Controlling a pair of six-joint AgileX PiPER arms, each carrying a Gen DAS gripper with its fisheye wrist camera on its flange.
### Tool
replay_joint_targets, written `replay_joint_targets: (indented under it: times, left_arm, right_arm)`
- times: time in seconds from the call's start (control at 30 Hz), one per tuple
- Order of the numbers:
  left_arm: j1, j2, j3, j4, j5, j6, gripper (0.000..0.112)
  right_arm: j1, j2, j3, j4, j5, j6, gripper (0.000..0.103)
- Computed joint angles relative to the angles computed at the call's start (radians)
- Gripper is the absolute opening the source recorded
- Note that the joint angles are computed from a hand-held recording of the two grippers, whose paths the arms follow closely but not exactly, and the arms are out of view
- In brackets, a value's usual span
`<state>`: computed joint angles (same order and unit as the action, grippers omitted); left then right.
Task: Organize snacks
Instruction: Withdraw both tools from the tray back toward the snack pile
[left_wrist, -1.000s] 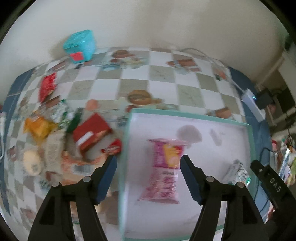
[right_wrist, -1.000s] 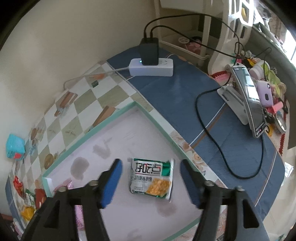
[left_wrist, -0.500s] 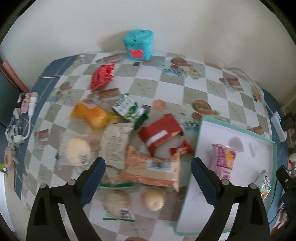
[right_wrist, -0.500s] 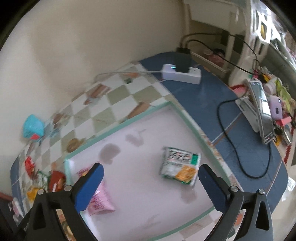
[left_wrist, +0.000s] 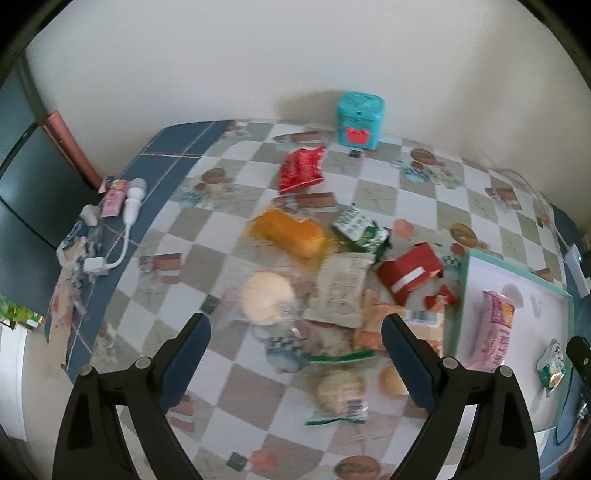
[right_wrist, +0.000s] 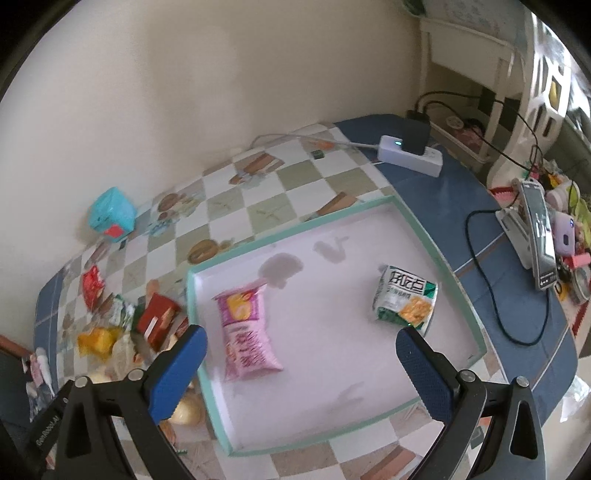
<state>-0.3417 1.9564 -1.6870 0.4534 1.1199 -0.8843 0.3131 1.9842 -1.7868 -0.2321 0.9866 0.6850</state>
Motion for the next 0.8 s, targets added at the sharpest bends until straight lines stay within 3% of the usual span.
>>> replay_joint_targets:
  times: [0.27, 0.57, 0.8]
  left_arm:
    - [0.06, -0.107, 0.178, 0.04, -0.031, -0.053, 0.094]
    - [0.166, -0.183, 0.322, 0.03, -0.093, -0.073, 0.094]
    - [0.259, -0.173, 0.39, -0.064, -0.168, -0.019, 0.094]
  right_arm:
    - [0.109, 0.031, -0.036, -0.066, 0.04, 0.003, 0.103]
    - [0.212, 0.114, -0.092, 0.018, 0.059, -0.084, 0.103]
    - [0.224, 0.18, -0.133, 0.132, 0.067, -0.158, 0.103]
